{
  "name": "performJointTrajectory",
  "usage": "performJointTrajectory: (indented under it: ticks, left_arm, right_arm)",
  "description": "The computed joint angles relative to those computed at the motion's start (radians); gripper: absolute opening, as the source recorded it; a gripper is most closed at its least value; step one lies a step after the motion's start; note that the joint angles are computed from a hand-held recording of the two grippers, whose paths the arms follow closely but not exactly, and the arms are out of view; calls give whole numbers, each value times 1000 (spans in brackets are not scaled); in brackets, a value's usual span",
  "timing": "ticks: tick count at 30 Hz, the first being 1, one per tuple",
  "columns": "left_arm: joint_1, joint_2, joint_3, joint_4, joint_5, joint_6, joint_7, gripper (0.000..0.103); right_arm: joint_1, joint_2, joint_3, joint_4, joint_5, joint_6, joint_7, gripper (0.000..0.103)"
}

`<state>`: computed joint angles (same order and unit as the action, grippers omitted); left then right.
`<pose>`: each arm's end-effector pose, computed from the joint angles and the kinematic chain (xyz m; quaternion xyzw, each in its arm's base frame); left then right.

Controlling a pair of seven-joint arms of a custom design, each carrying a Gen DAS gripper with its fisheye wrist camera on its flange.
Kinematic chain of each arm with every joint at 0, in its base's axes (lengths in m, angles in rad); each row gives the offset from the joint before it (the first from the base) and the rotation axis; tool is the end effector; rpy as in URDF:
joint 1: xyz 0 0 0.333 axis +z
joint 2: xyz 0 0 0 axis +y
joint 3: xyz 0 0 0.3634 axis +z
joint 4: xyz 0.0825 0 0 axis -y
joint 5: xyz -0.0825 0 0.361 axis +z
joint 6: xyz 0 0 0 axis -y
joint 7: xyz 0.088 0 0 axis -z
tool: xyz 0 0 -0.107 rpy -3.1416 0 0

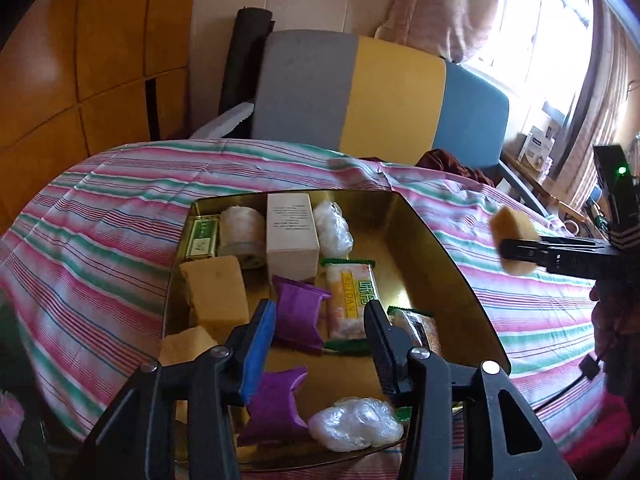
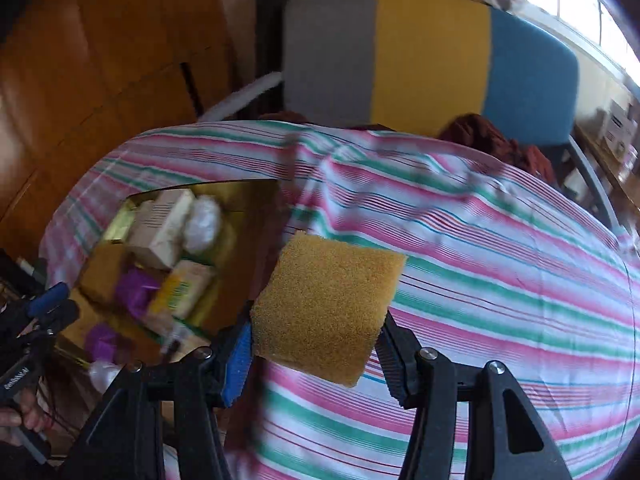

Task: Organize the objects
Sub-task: 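Carry the yellow sponge into the tray and open the right gripper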

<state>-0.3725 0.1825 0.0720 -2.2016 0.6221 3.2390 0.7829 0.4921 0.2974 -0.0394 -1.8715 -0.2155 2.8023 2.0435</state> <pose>0.5365 -0.2284 0.4529 -0.5907 0.6969 -0.3566 0.1955 0.5912 0.3020 0.4861 -0.7237 0.6129 -0.1652 0.2709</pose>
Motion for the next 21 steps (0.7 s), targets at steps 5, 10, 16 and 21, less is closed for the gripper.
performJointTrajectory:
  ticks: [5, 10, 16, 21]
  left_arm:
    - [-86, -15, 122, -24, 48, 33, -57, 52]
    - [-156, -18, 215, -44, 52, 48, -79, 58]
    - [-185, -14, 243, -60, -17, 56, -30, 63]
    - [-336, -10, 400, -68, -44, 55, -28, 71]
  right_arm:
    - [41, 139, 28, 196, 18, -116, -86, 57]
    - [64, 260, 13, 355, 27, -269, -125, 60]
    - [70, 281, -2, 359, 49, -273, -106, 65]
    - [73, 261, -8, 318, 51, -237, -90, 67]
